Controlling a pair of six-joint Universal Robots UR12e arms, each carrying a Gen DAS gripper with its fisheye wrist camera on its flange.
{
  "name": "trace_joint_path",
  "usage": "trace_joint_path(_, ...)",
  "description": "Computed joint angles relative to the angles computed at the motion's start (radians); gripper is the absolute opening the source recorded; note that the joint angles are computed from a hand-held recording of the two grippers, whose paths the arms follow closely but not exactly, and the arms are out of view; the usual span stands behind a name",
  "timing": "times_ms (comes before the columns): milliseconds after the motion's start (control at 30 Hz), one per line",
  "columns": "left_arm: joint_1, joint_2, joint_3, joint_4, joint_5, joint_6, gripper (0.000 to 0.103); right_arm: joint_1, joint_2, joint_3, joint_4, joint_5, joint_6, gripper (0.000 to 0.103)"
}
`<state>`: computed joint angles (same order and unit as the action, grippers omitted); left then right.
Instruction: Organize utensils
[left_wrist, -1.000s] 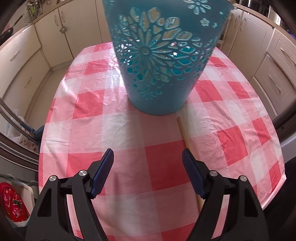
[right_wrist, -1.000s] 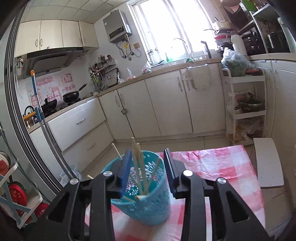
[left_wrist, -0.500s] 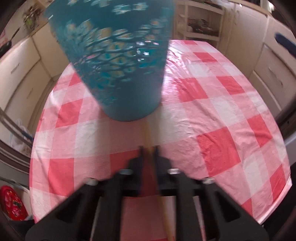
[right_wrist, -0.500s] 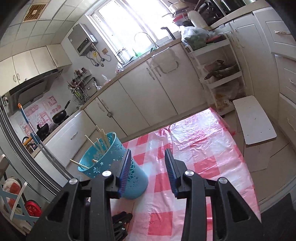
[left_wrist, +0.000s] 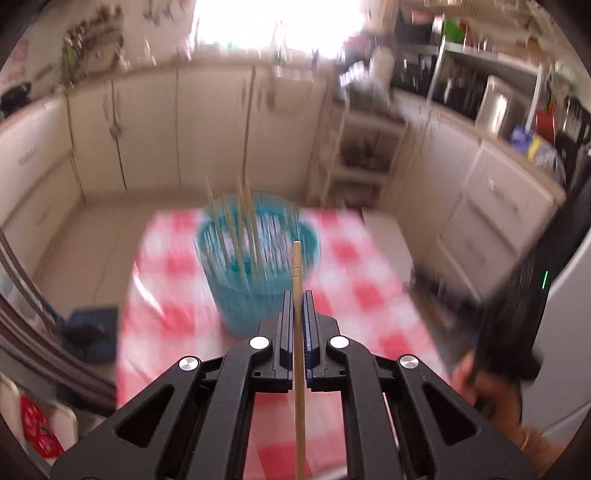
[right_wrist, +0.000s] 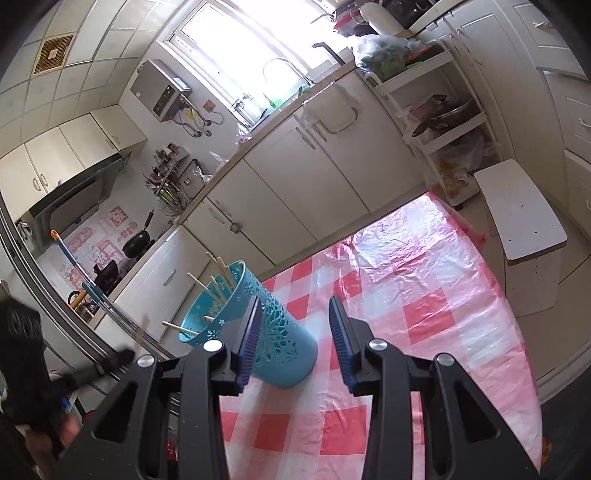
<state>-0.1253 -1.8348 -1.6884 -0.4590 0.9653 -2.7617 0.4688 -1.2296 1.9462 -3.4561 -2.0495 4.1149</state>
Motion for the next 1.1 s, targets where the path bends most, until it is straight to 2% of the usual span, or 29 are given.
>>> trace_joint_path(100,-0.019,-0.058,0.067,0.208,0.024,-0.15,0.004,0.003,0.0,-0.001,-0.001,-0.003,-0.009,0.038)
trace_joint_path(133,-0.029,-0.086,0.096,0.252,0.046,-0.205,0.004,0.003,-0.001,0.0,0.0,-0.009,-0.01,0.038)
trace_joint_path(167,-0.041,-0.116,0.128,0.288,0.081,-0.257,0.004,0.004,-0.002,0.002,0.002,-0.014,-0.007,0.038)
trace_joint_path(300,-0.08,-0.209,0.217,0.372,0.179,-0.359,0.004,-0.003,-0.003,0.011,0.021,-0.005,0.019,0.038)
trace_joint_path(400,-0.106,-0.252,0.248,0.433,0.241,-0.38,0.004,-0.01,-0.002,0.014,0.037,0.018,0.034,0.038)
trace_joint_path(567,-0.129,-0.291,0.258,0.469,0.302,-0.385,0.004,-0.015,0.001,0.01,0.058,0.046,0.032,0.038)
trace_joint_path(700,-0.135,-0.294,0.233,0.455,0.335,-0.349,0.004,-0.019,0.001,0.004,0.082,0.071,0.029,0.04)
trace_joint_path(833,-0.12,-0.263,0.179,0.416,0.329,-0.311,0.007,-0.012,0.001,-0.011,0.123,0.068,-0.007,0.043)
trace_joint_path(867,-0.116,-0.253,0.165,0.404,0.33,-0.3,0.012,-0.01,0.001,-0.015,0.132,0.061,-0.017,0.045)
trace_joint_path(933,-0.103,-0.222,0.123,0.396,0.331,-0.289,0.03,-0.002,-0.002,-0.024,0.165,0.039,-0.04,0.05)
trace_joint_path(1000,-0.083,-0.181,0.07,0.411,0.33,-0.3,0.068,0.006,-0.004,-0.035,0.205,0.016,-0.056,0.059)
trace_joint_path(1100,-0.049,-0.119,-0.01,0.452,0.317,-0.29,0.088,0.025,-0.006,-0.067,0.308,-0.028,-0.096,0.066)
